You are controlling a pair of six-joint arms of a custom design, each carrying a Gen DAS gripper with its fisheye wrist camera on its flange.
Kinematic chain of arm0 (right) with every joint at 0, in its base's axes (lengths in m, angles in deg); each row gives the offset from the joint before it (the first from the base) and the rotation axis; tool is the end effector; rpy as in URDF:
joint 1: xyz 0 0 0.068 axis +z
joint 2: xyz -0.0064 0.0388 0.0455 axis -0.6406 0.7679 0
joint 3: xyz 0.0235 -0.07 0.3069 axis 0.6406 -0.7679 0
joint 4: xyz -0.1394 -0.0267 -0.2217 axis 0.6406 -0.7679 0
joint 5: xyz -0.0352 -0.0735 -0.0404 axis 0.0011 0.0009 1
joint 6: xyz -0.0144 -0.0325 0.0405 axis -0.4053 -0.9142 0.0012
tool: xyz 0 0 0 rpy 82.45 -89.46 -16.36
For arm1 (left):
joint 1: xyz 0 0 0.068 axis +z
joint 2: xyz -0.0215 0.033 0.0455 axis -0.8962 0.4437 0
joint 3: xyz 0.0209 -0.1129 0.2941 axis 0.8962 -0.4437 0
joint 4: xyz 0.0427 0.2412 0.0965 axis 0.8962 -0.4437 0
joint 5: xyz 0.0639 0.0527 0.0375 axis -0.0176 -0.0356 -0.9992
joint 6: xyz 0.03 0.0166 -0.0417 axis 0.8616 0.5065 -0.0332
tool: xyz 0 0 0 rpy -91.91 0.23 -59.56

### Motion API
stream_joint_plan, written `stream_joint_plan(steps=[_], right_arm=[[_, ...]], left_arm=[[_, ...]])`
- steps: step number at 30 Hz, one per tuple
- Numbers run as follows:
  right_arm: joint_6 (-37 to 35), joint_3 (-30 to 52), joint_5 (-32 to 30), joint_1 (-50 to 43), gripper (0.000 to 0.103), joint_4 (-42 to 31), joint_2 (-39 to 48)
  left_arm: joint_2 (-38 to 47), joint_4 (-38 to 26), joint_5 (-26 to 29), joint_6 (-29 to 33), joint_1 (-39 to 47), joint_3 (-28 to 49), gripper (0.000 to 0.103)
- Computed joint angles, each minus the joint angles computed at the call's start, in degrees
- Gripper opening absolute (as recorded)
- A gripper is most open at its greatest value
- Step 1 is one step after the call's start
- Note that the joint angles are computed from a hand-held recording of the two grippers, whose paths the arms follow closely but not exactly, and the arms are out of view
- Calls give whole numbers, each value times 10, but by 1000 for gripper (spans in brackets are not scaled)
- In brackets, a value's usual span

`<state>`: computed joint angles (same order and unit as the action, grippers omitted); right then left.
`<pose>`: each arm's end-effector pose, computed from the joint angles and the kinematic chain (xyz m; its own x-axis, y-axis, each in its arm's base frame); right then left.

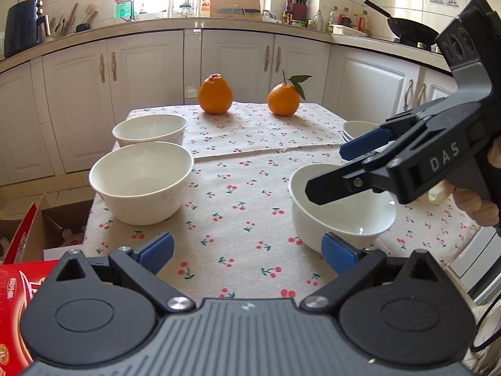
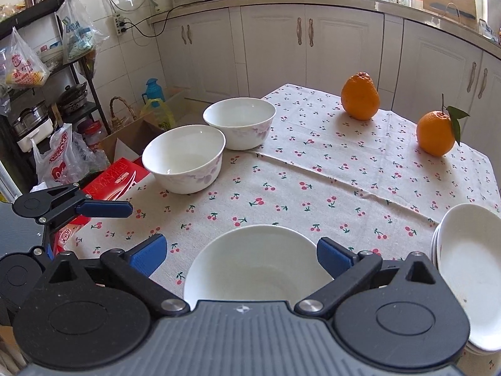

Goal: Organize plates and bowls
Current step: 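Set the white bowl on the tablecloth and open the right gripper, then grasp the rim of another white bowl with the right gripper, then lift the second white bowl with the right gripper and carry it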

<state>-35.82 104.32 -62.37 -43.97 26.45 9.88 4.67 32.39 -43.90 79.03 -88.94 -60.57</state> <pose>0.3302 -0.0028 0.2256 -0.5464 -0.4402 -0.7125 -0.7030 0.7034 0.1045 0.2086 -0.0913 0.1782 -0.5597 0.0851 -0.8243 0.1924 0.9809 -0.0294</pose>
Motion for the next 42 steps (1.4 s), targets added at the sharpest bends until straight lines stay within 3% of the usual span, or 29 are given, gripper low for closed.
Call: stream_joint_plan(steps=[13,28,35,42], right_arm=[[26,126,14,92,103,-46,74],[14,330,22,167,103,-156,229],[28,391,10,174,97,-195,280],[32,431,6,182,83,-218,308]], left_arm=[[47,42,11,68,125,28,100],[140,86,68,89,180,70,100],[154,98,99,96,193,74,98],[160,102,110,97,201,77,97]])
